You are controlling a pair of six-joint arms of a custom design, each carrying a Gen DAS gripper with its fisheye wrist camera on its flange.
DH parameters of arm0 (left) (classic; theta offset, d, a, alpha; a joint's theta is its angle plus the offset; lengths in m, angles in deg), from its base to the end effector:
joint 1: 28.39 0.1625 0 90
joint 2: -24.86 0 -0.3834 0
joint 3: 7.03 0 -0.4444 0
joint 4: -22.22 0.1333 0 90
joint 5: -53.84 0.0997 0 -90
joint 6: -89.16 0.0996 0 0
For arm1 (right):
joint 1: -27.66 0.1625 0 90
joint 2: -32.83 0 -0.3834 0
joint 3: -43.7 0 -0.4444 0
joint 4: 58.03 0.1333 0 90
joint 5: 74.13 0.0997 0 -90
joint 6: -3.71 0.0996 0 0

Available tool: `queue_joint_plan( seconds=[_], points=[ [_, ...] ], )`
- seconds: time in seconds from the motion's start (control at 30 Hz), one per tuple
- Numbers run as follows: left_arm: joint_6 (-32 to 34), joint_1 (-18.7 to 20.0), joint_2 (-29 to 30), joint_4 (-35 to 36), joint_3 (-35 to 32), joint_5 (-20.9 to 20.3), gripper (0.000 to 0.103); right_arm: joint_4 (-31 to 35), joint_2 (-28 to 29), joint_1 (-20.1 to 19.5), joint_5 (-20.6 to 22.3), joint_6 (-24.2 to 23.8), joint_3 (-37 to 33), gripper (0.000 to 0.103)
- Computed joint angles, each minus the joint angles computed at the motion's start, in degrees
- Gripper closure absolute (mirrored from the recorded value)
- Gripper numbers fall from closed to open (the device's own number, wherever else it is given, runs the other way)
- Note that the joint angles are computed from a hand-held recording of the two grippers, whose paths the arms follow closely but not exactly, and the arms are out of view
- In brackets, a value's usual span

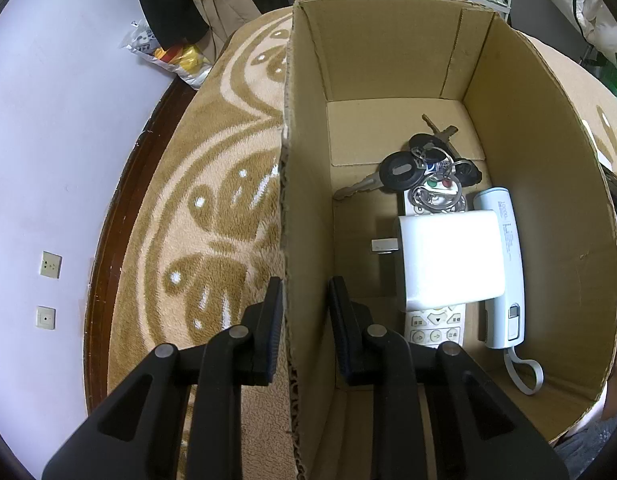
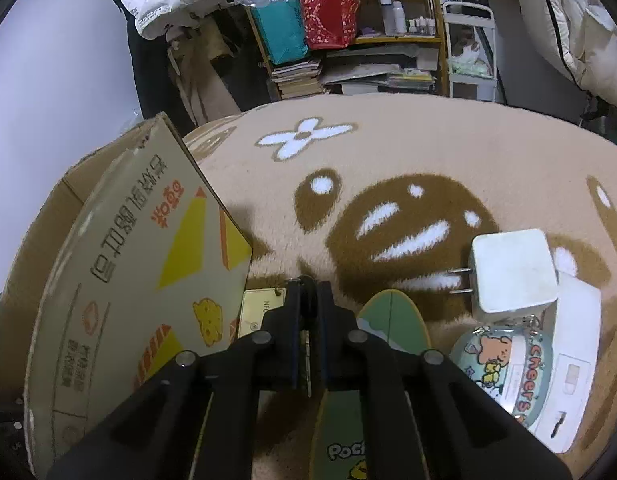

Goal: Organize rigid objects
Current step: 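Carry the key tag into the box with the right tool and release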

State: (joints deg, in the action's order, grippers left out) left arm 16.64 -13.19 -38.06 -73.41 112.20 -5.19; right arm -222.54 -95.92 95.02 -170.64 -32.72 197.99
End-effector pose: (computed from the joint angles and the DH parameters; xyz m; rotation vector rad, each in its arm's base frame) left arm -0.3551 -0.2877 0.0029 0.3233 2.1344 -0.2839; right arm -0.0033 -0.3249 0.2802 0.2335 -2.4650 0.9114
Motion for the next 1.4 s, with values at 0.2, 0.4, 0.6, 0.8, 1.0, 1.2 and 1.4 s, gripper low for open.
queue_joint_plan(
  seconds=[0.2, 0.4, 0.6, 0.8, 1.0, 1.2, 1.4],
  points=[
    [-0.05, 0.02, -0.14, 0.11, -0.06, -0.07, 0.08, -0.66, -2.24, 0.95, 0.37, -0.32, 0.25, 0.094],
    [-0.13, 0.15, -0.06, 0.13, -0.28, -0.18, 0.079, 3.98, -6.56, 0.63, 1.78, 1.2, -0.26, 0.094],
    [-0.15, 0.18, -0.13, -0.05, -0.2, -0.18, 0.079, 4.29, -11.21, 3.24, 3.19, 2.88, -0.36, 0.094],
    [-0.07, 0.34, -0.1, 0.09, -0.29, -0.08, 0.079, 6.51, -15.42, 7.34, 4.98, 3.71, -0.91, 0.094],
    [-0.06, 0.33, -0.09, 0.1, -0.29, -0.09, 0.079, 8.54, -18.1, 13.93, 5.47, 4.41, -0.92, 0.094],
    [-0.06, 0.43, -0.08, -0.07, -0.28, -0.23, 0.079, 15.29, -20.34, 19.3, 6.85, 6.12, -0.85, 0.094],
    [-0.04, 0.51, -0.22, -0.27, -0.14, -0.3, 0.079, 15.34, -17.49, 24.56, -0.28, 5.32, 0.96, 0.094]
  ],
)
